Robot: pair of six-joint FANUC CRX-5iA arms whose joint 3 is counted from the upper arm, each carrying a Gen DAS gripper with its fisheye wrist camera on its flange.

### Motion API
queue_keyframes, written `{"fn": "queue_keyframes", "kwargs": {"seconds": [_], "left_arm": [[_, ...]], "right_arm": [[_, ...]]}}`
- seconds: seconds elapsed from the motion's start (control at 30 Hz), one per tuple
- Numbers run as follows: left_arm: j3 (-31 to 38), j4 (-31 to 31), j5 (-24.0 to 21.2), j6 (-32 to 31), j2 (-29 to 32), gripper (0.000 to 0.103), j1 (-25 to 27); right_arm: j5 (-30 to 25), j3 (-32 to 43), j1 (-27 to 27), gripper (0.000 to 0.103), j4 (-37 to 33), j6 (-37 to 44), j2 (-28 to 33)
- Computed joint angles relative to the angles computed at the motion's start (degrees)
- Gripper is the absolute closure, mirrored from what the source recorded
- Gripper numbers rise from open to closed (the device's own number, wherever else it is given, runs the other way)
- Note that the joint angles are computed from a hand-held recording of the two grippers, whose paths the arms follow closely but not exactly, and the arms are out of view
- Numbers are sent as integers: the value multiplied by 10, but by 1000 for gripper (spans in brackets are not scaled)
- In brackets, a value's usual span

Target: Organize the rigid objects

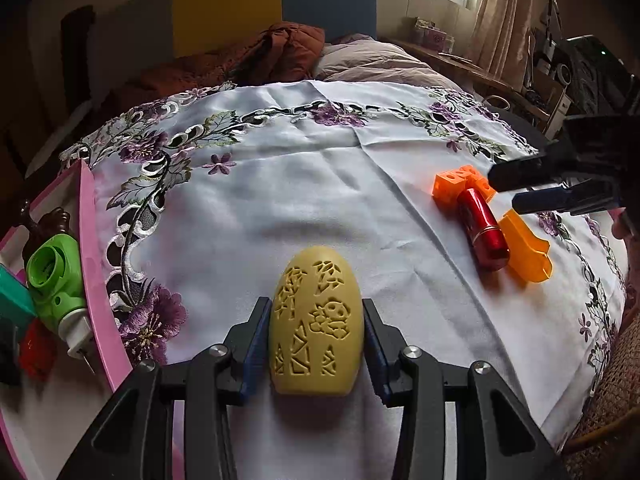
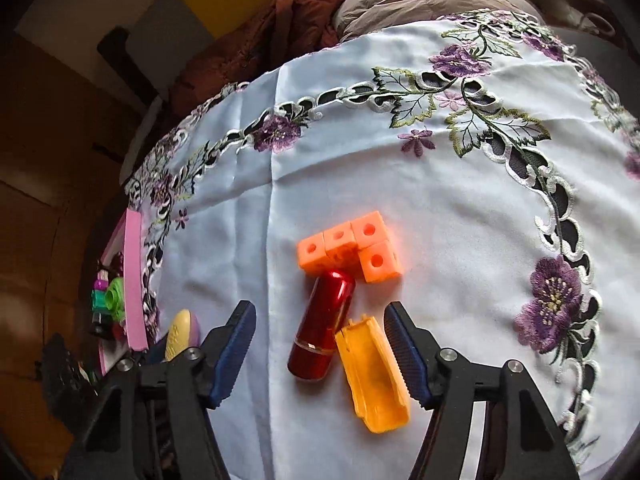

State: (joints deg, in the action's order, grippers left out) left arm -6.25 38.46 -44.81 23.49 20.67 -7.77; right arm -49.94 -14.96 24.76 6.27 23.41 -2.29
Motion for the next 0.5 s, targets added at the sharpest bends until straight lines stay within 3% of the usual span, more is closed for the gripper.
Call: {"fn": "queue_keyframes", "kwargs": {"seconds": [0.17,0.27,0.3,0.33,0.37,0.5], "left_arm": [[-3,7,2,1,0,60,1],[-7,11,7,-2,-2,60,0],[-7,11,7,-2,-2,60,0],[-6,10,4,0,-1,60,1],[-5,9,2,1,0,60,1],[-6,13,3,-1,-1,60,1]], "right_arm": [[-94,32,13,36,-21,77,9],[-132,42,19,37,-10,78,30],[-144,45,21,45,-1,76,40],[-152,48,23,65,4,78,49],[-158,51,24,74,8,81,55],[-161,43,36,77,42,64,54]]}}
